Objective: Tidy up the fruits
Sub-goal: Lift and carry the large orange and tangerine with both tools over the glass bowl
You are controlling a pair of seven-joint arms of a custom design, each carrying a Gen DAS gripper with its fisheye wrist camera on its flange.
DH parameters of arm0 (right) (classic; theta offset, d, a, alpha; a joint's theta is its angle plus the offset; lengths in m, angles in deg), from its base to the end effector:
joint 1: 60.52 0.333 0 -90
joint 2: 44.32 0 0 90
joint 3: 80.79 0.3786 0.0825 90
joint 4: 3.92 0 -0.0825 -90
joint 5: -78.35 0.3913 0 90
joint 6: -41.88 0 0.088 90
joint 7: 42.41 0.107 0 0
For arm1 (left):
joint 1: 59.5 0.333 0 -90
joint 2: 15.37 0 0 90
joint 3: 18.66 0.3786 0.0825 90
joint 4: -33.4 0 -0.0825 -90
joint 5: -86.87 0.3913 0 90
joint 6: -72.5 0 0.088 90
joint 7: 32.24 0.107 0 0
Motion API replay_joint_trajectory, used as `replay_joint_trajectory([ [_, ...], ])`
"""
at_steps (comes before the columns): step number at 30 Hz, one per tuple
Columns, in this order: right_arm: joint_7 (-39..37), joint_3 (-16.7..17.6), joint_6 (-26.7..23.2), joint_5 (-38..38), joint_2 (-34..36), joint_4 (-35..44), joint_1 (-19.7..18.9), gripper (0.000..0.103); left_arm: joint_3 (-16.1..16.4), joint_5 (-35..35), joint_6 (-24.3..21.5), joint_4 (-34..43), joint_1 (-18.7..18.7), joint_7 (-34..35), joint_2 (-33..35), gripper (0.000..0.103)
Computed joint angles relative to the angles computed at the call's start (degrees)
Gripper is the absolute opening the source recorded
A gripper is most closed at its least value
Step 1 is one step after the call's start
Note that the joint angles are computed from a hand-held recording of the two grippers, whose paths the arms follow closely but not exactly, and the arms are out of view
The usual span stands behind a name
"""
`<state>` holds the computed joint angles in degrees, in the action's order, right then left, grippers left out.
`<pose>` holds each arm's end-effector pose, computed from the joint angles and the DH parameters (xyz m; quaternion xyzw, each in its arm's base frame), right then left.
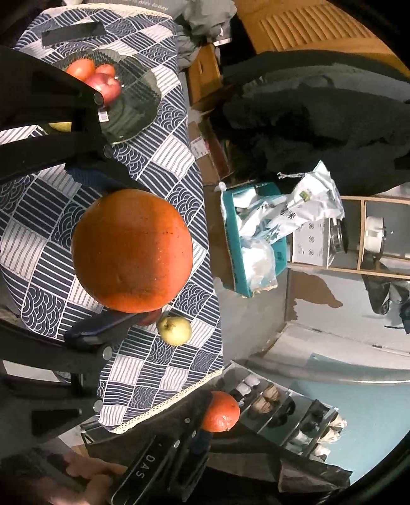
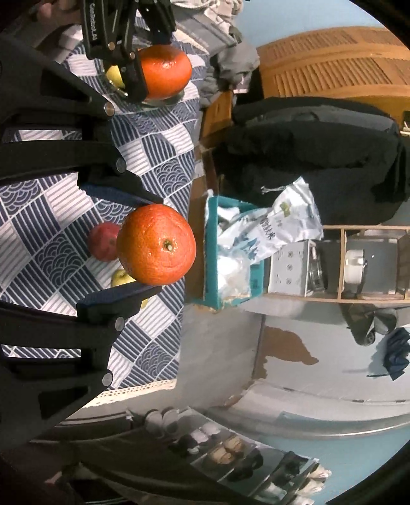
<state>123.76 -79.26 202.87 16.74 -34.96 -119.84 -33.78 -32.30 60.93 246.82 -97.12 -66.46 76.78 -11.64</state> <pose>0.5345 0.3348 0.4785 -0.6756 0.6168 -0.2699 0.3005 0.5512 -0.1688 0.4612 -0.5746 0.7402 -0.3117 0.1574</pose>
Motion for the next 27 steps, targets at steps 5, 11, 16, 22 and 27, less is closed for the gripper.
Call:
replay_joint_trajectory([
  [5, -0.9, 0.3, 0.0, 0.3, 0.9, 1.6, 0.6, 0.046, 0.5, -1.2, 0.0, -0.3, 0.5, 0.7, -0.7, 0.068],
  [11, -4.1, 0.2, -0.2, 2.7, 2.8, 4.5, 1.8, 0.046, 1.6, -0.8, 0.5, -0.9, 0.9, 0.0, -1.2, 0.068],
  [16, -8.1, -0.2, -0.3, 6.0, 5.0, 7.4, 3.3, 0.046, 2.4, -1.4, 0.7, -1.3, 1.7, 0.1, -1.5, 0.068],
  [22, -13.3, -1.0, -0.1, 10.6, 8.0, 11.3, 5.5, 0.046, 3.2, -2.1, 0.7, -1.7, 2.8, 0.1, -1.6, 0.068],
  [27, -18.0, -1.6, 0.0, 15.0, 10.7, 14.9, 7.2, 0.046, 4.0, -2.7, 0.5, -1.9, 4.0, -0.1, -1.6, 0.068],
])
